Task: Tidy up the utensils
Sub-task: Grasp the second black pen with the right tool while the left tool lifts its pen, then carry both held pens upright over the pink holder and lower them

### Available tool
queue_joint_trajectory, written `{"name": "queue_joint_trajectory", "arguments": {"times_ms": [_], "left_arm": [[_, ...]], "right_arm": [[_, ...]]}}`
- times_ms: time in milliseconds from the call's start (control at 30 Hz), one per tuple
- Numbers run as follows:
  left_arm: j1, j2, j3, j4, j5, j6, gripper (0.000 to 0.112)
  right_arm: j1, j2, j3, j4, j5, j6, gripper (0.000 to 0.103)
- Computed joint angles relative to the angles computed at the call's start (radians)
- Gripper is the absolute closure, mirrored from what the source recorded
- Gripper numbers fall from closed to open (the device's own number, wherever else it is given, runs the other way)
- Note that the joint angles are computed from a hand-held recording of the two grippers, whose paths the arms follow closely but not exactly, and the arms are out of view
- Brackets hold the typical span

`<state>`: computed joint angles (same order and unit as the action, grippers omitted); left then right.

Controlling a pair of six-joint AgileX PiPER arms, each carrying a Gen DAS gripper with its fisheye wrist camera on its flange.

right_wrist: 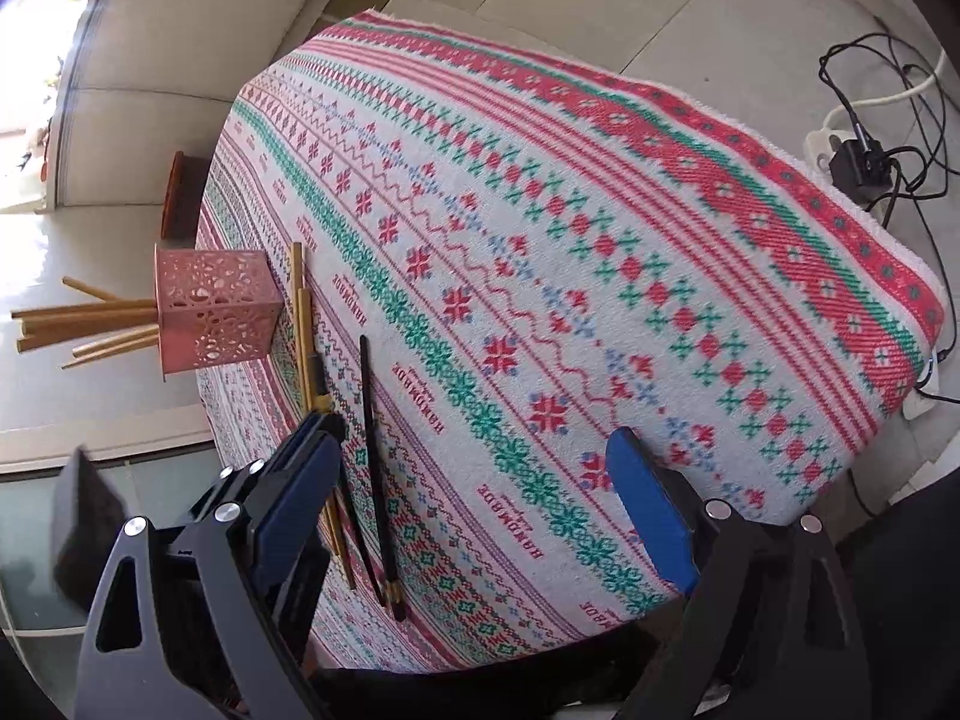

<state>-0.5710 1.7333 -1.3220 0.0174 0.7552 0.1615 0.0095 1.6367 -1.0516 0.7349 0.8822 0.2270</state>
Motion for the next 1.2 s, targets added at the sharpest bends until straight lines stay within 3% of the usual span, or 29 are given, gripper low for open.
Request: {"name": "queue_joint_trajectory", "arguments": {"times_ms": [200,367,467,533,567,700,833,1033,1200], "left_arm": [[0.057,-0.296,0.203,-0.001,-0.054,-0.079,0.106],[0.159,-0.418,0.256,-0.098,-0.071,-0.023,0.106],[0.188,-0.451,0.278,-0.118,-0.072,-0.008,0.106],[0.213,-0.451,0.275,-0.147,-0.071,0.025,0.106],[0.214,-0.456,0.276,-0.150,-0.071,0.025,0.106],[0.253,-0.466,0.275,-0.218,-0.076,0.082,0.106],[0.285,-0.484,0.259,-0.287,-0.076,0.088,0.106],[0.294,-0.508,0.224,-0.305,-0.070,-0.020,0.106],[0.271,-0.504,0.162,-0.221,-0.024,-0.147,0.106]], "right_arm": [[0.190,0.122,-0.213,-0.210,-0.028,0.245,0.015],[0.341,0.275,-0.442,-0.484,0.032,0.532,0.016],[0.435,0.316,-0.534,-0.704,0.125,0.713,0.048],[0.465,0.319,-0.539,-0.787,0.156,0.788,0.087],[0.459,0.307,-0.516,-0.786,0.138,0.797,0.096],[0.370,0.229,-0.379,-0.644,-0.003,0.688,0.099],[0.339,0.079,-0.258,-0.639,-0.092,0.616,0.099],[0.372,-0.164,-0.241,-0.763,-0.055,0.520,0.098],[0.358,-0.260,-0.331,-0.770,0.012,0.412,0.098]]}}
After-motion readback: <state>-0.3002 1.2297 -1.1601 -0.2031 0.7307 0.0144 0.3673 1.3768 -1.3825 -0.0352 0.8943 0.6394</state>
